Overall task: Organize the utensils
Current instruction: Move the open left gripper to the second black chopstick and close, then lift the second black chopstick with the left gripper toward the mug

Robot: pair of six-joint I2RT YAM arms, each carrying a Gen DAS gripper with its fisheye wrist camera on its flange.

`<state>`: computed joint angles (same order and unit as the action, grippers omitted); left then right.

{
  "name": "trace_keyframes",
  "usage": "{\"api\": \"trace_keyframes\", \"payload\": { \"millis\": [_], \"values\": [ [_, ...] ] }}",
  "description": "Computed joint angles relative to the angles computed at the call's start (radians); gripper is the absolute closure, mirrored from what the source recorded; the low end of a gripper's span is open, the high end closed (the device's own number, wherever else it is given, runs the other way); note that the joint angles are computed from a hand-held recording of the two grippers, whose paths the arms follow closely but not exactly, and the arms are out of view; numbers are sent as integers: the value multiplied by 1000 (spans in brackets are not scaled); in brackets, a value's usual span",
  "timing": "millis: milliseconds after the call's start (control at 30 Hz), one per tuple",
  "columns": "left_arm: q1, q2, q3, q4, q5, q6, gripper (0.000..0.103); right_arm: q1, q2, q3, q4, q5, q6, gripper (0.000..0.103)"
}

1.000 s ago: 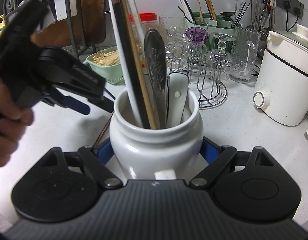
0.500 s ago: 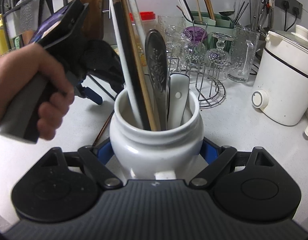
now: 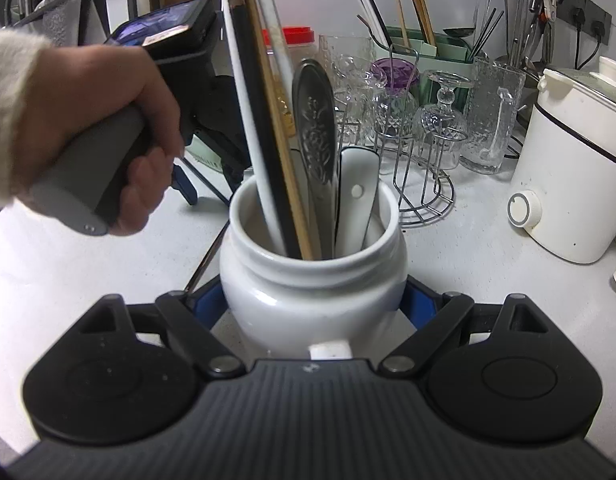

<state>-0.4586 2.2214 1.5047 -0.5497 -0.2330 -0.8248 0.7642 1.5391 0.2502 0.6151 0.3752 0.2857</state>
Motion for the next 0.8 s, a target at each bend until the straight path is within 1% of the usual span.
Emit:
{"api": "trace_keyframes", "payload": {
  "millis": [67,100,133,167,200,267,467,800],
  "values": [
    [-4,13,23,-22,-12,16,63,-8,4,-1,10,-10,-7,12],
    [-5,12,22,-21,-13,20,71,-11,6,-1,13,-14,-10,12],
    [-3,11,22,-21,-8,19,82,-14,11,0,18,-17,-13,12],
    [1,9,22,-21,3,15,87,-13,13,-2,24,-17,-14,12],
    [2,12,27,-28,7,13,88,-15,17,-2,29,-19,-16,12],
    [3,11,26,-23,14,18,89,-20,22,-1,38,-26,-22,12],
    [7,-31,-42,16,33,21,90,-37,34,-1,59,-50,-42,12],
    [13,-160,-236,104,69,52,93,-59,47,-1,79,-82,-65,12]
  ]
}}
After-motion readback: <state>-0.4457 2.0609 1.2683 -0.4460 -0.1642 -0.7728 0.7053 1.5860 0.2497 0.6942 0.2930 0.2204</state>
